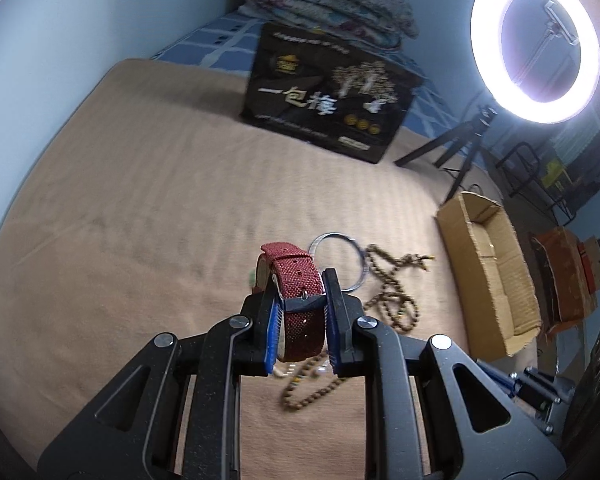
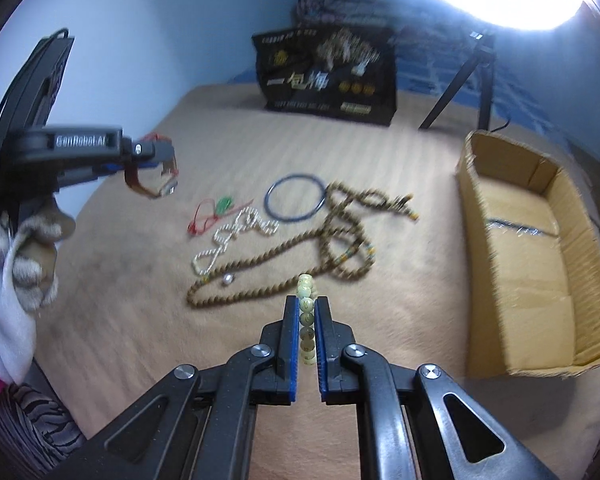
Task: Organize jewelry
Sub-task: 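Carry the watch with left tool while right tool carries the bracelet into the cardboard box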
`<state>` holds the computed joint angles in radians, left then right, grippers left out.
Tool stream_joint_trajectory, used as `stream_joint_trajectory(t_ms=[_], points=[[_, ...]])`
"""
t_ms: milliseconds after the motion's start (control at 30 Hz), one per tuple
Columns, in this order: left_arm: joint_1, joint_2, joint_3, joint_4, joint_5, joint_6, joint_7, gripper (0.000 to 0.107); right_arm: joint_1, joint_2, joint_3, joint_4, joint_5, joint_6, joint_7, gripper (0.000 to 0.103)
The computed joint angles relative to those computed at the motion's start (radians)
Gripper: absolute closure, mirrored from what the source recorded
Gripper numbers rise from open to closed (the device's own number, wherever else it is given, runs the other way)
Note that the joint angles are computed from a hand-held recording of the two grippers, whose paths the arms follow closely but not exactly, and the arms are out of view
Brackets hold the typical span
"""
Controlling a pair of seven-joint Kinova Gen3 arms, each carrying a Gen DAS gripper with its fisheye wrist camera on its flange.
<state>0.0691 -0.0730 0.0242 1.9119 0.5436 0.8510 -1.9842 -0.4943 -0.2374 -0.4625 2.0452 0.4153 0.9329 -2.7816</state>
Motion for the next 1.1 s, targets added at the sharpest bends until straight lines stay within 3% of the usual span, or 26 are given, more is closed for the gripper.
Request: stream_joint_trajectory(t_ms=[400,767,1100], points=[[0.107,-0.006,0.076,-0.033,0.013,-0.012,0.016,0.091,0.142,-0.158,0.025,-0.008,-0.002,0.071,0.052,0.098],[0.242,0.082,0.17,-0.115,-0.04,-0.078,0.113,0.091,0.304,-0.253,0.065,0.015,-0.054,0.117,0.17,0.098],[0.36,0.194,0.234,-0.222,-0.156,-0.145,0.235,0.091,0.397,-0.294,0.128,0.049,-0.105,0.121,0.269,0.098]])
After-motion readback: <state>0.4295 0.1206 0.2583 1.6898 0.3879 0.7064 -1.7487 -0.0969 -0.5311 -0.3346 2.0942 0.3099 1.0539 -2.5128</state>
